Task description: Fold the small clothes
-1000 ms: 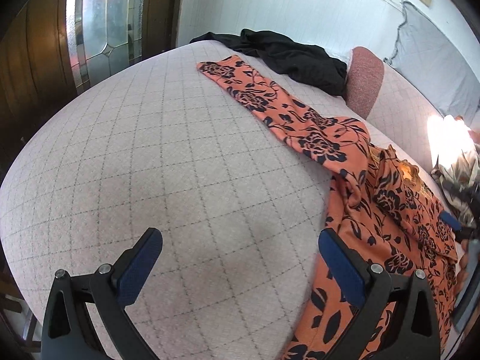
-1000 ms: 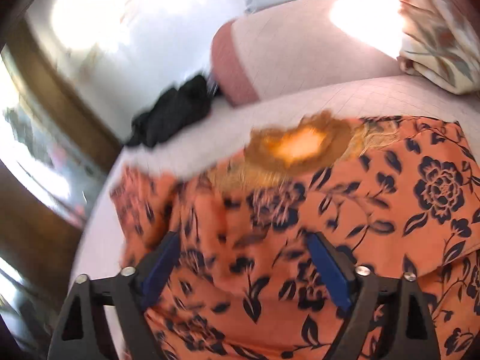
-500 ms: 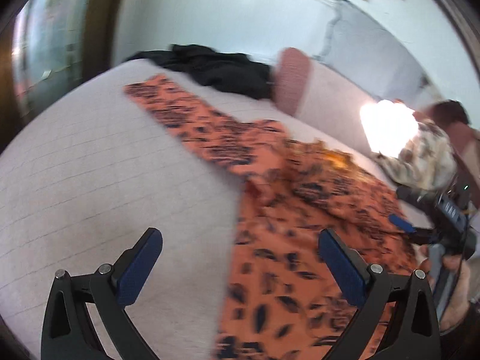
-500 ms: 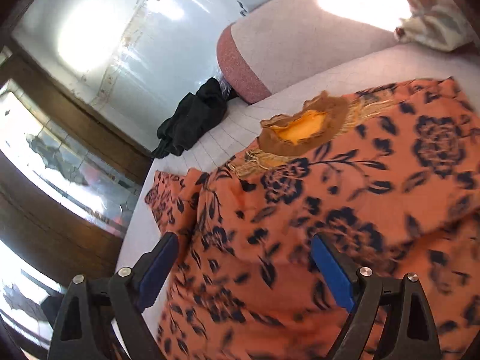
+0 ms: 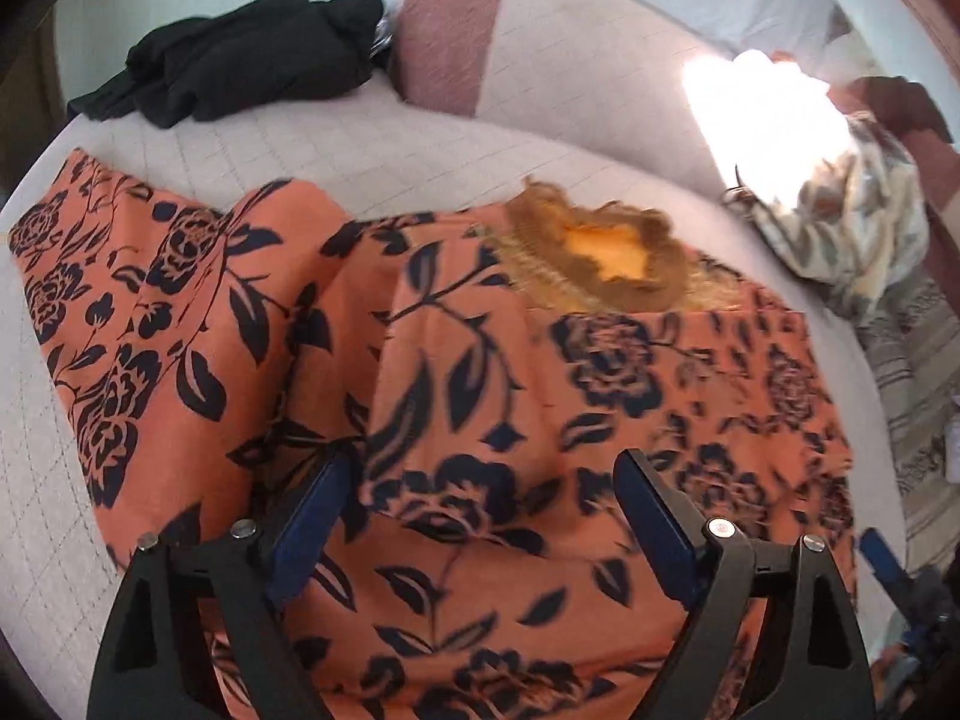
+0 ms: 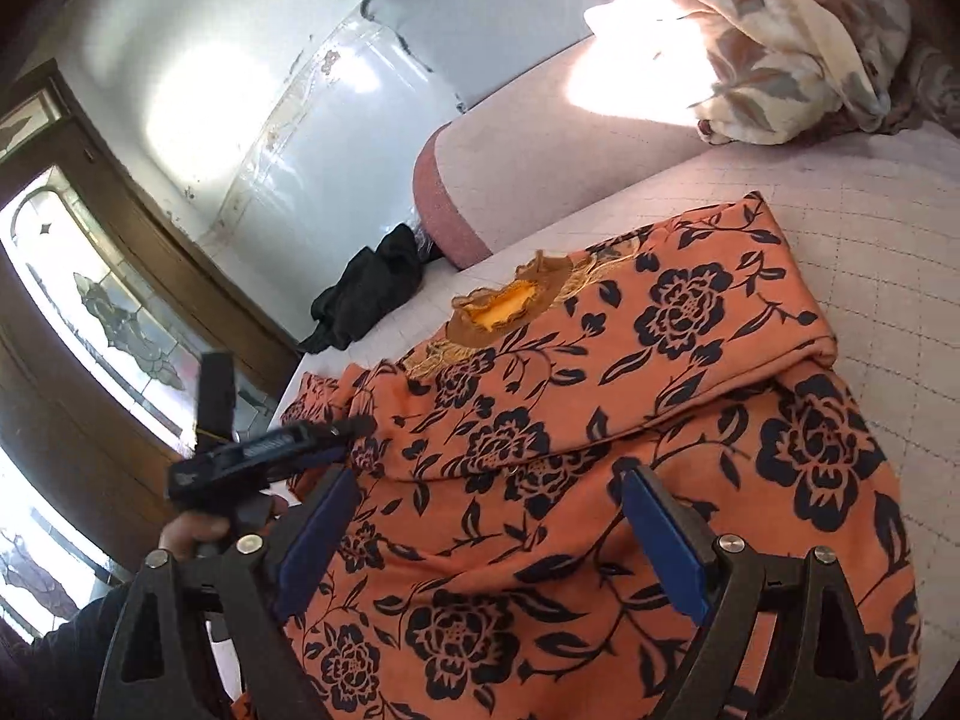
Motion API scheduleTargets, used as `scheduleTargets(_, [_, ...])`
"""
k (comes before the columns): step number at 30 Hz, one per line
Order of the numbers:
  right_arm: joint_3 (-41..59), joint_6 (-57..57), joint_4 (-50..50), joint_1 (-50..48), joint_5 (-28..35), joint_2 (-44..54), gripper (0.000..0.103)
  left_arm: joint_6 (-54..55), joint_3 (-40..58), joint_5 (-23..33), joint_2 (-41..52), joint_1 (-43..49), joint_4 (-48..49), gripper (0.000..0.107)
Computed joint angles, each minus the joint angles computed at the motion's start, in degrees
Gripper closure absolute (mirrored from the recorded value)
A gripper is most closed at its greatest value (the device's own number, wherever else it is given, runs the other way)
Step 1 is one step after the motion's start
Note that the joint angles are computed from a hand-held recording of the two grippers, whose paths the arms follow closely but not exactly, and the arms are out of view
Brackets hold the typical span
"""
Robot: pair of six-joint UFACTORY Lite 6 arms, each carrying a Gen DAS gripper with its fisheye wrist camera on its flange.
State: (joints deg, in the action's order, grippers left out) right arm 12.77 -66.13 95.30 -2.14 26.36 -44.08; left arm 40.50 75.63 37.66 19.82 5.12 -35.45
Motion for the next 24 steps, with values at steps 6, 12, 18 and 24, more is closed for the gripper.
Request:
scheduleTargets(6, [-0.39, -0.47, -0.50, -7.70, 7.62, -1.39, 0.011, -5.90, 1.61, 1.66, 1.49, 0.48, 5.68, 0.072])
scheduleTargets(12, [-0.25, -0.39, -0.03, -8.07, 7.51, -1.01, 0.011, -5.90, -4.43, -0.62, -10.31, 3.62, 3.51, 0.087])
scheduleTargets(18, [-0.03, -1.13, 0.28, -5.85, 4.76, 1.02, 0.011, -15.37, -2.46, 0.21, -3.00, 3.94, 14.90, 0.085])
scheduleTargets(24, [0.00, -1.33, 0.85, -8.67, 6.69, 2.25, 0.011, -10.78, -9.14, -6.34, -11.75, 3.22, 14.45, 0.062])
